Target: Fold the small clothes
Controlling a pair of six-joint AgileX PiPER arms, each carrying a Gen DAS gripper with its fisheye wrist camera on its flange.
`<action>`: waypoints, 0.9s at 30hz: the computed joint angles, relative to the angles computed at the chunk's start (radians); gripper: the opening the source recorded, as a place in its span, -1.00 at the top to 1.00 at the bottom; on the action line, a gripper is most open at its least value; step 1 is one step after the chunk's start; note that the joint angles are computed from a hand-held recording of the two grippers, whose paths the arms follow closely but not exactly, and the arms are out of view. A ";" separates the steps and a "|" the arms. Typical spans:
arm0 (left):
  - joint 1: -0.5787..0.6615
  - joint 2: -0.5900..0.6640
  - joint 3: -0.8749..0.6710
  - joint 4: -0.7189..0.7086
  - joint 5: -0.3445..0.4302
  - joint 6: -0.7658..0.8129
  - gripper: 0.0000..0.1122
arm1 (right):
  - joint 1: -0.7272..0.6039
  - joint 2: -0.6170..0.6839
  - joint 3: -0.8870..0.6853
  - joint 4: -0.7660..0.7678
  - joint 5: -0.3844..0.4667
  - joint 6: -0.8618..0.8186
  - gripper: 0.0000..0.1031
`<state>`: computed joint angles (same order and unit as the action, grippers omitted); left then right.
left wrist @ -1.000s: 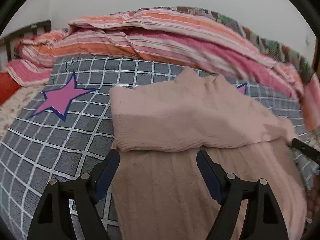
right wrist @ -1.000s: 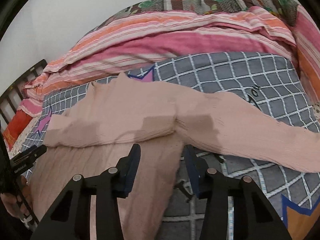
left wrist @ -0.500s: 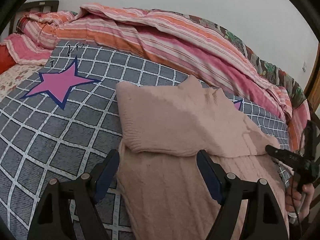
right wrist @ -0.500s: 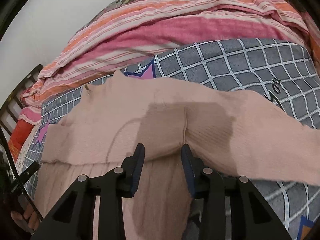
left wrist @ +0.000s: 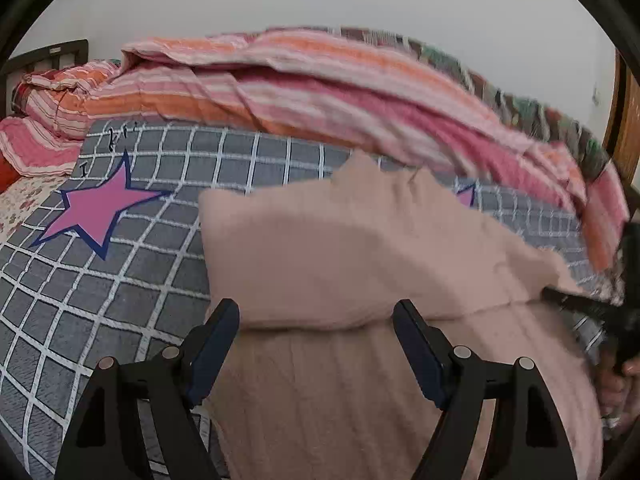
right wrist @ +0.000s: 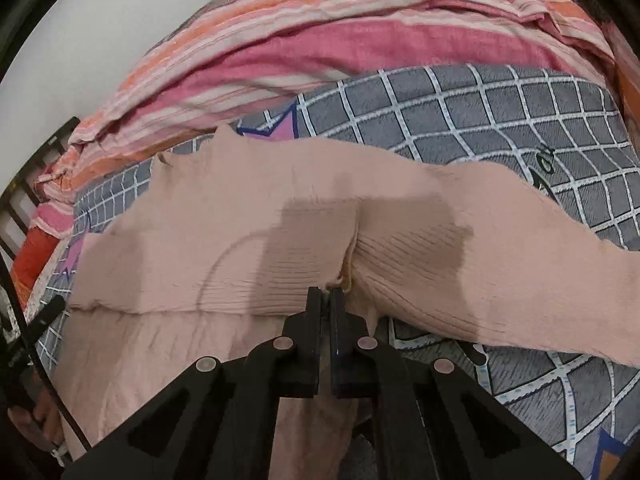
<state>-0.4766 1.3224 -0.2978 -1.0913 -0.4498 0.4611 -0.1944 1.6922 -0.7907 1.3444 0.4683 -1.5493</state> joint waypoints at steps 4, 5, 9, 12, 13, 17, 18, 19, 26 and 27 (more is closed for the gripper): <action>0.091 0.042 -0.021 0.128 0.106 -0.093 -0.39 | -0.048 -0.011 0.011 -0.014 0.053 0.001 0.90; 0.101 0.044 -0.021 0.153 0.116 -0.116 -0.39 | -0.066 -0.019 0.018 -0.021 0.065 0.003 0.90; 0.045 0.069 -0.042 -0.014 0.082 0.030 -0.43 | -0.162 -0.091 0.060 -0.034 0.145 -0.038 0.49; 0.022 0.082 -0.055 -0.077 0.069 0.087 -0.46 | -0.251 -0.175 0.116 0.024 0.152 -0.133 -0.09; 0.023 0.083 -0.054 -0.072 0.070 0.083 -0.46 | -0.288 -0.198 0.125 0.043 0.158 -0.163 -0.15; 0.030 0.083 -0.053 -0.058 0.074 0.075 -0.47 | -0.433 -0.235 0.101 0.000 0.118 -0.200 -0.15; 0.032 0.082 -0.052 -0.057 0.076 0.076 -0.47 | -0.477 -0.225 0.089 -0.021 0.130 -0.206 -0.15; 0.034 0.082 -0.052 -0.052 0.077 0.071 -0.47 | -0.528 -0.209 0.076 -0.043 0.150 -0.215 -0.15; 0.025 0.094 -0.066 -0.107 0.073 0.128 -0.48 | -0.842 0.099 -0.128 -0.148 0.360 -0.160 -0.23; 0.027 0.096 -0.068 -0.106 0.076 0.128 -0.48 | -0.871 0.152 -0.170 -0.155 0.423 -0.133 -0.23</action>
<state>-0.4499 1.4180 -0.3655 -1.1970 -0.3739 0.5894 -1.0657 1.8441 -0.9611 1.1892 0.8908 -1.6827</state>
